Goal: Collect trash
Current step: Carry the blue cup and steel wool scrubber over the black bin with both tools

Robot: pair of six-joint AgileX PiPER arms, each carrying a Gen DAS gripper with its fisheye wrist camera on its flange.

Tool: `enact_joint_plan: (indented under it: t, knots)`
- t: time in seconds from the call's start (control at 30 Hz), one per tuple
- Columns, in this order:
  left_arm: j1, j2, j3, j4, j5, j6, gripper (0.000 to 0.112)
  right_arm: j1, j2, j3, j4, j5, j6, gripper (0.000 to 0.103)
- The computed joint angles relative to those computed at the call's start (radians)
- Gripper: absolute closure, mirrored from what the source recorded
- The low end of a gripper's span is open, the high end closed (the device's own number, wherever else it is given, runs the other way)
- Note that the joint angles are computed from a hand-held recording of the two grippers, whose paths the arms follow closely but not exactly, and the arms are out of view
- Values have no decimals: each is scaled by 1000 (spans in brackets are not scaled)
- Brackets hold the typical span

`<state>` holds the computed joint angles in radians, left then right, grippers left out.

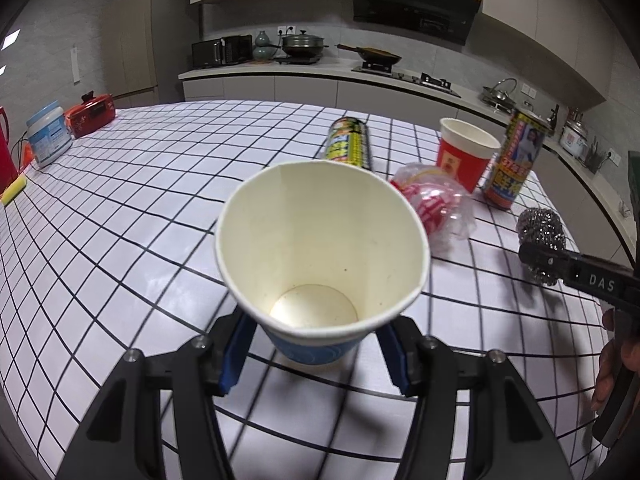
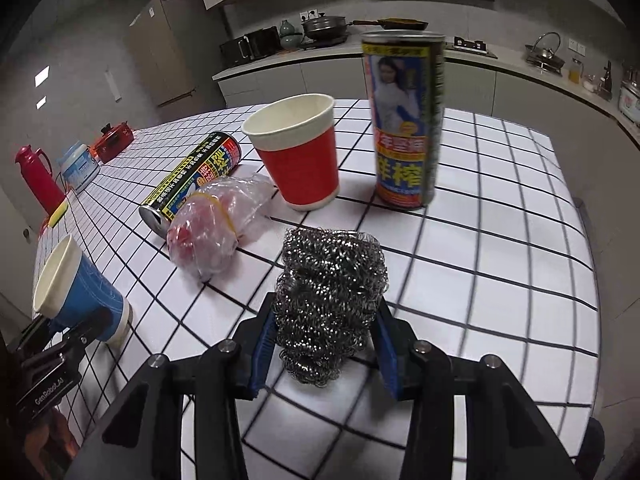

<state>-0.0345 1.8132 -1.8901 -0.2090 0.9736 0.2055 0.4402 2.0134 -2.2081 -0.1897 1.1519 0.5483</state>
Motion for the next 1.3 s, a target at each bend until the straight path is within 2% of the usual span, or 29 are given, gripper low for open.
enact_joint_plan:
  t: [0.23,0.6,1.07,1.3]
  knots:
    - [-61,-68,73,16,-22,-26,54,7,-149,205,-41,-52,24,56]
    - [-195,-187,193,69,-47,-100,54,40,-388,491,-112,-89,80,56]
    - [-434,-283,261,199,-47,-264,54,7,-699,784,-156,-70,133,56]
    - [-548,-296,259,259,-37,-341,54,-29,-831,876,-157,-29,127,56]
